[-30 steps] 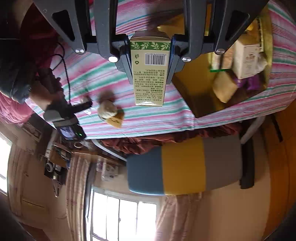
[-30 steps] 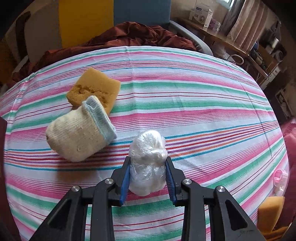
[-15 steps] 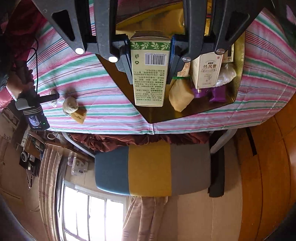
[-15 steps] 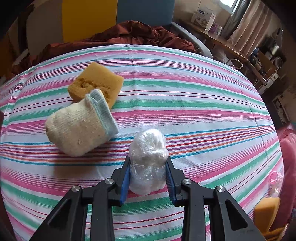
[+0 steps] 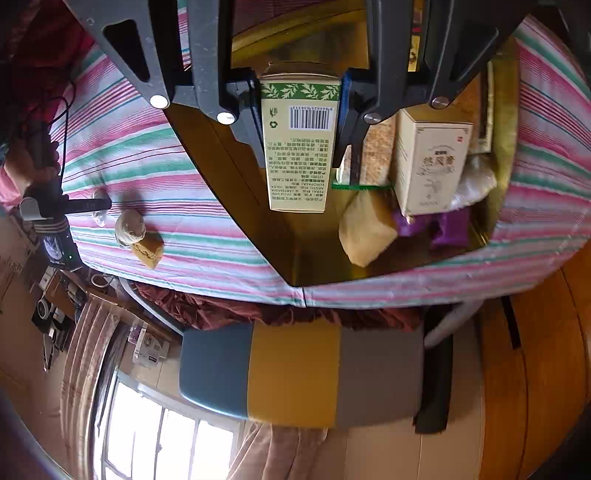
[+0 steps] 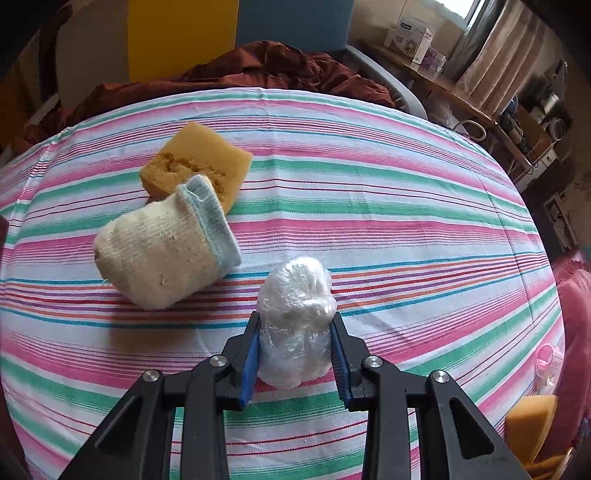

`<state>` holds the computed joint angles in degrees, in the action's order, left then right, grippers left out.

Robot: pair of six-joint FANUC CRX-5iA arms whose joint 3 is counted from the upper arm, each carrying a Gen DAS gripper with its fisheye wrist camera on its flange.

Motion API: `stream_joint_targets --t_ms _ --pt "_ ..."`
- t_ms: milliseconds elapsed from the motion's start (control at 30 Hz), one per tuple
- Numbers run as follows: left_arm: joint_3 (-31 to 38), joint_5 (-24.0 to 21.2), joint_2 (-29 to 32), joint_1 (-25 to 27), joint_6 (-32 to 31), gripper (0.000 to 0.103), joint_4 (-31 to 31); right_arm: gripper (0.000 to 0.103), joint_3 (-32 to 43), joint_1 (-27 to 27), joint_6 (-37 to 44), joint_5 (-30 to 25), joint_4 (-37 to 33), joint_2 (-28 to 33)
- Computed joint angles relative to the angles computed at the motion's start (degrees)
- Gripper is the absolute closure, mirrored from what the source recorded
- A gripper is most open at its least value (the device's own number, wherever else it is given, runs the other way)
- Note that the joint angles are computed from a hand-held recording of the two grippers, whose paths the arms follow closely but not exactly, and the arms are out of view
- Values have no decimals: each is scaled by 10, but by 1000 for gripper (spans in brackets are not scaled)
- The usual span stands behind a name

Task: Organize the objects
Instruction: 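Carry the green box toward the gold tray with the left tool while right tool holds the wrapped item, then lower the green box into the gold tray and open the left tool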

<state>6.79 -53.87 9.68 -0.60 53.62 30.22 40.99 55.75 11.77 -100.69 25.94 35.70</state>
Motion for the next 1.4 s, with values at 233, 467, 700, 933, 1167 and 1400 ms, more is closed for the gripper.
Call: stream_joint_targets --t_ms 233,467,700,933,1167,1400 --pt "117 -114 96 6 68 73 7 68 -1 0 0 3 -1 -2" --pt "248 -177 191 -8 135 73 -20 68 -13 -2 -2 21 -2 -12" --pt "395 -201 283 -34 201 73 -76 68 -19 -4 -1 33 -5 -17" --pt "507 -237 348 -49 230 54 -127 68 -19 -4 5 36 -7 -17" --pt "347 -163 243 -34 197 50 -115 68 -21 -5 1 36 -7 -19" --pt "145 -71 106 -20 102 51 -64 68 -18 -5 2 29 -8 -16"
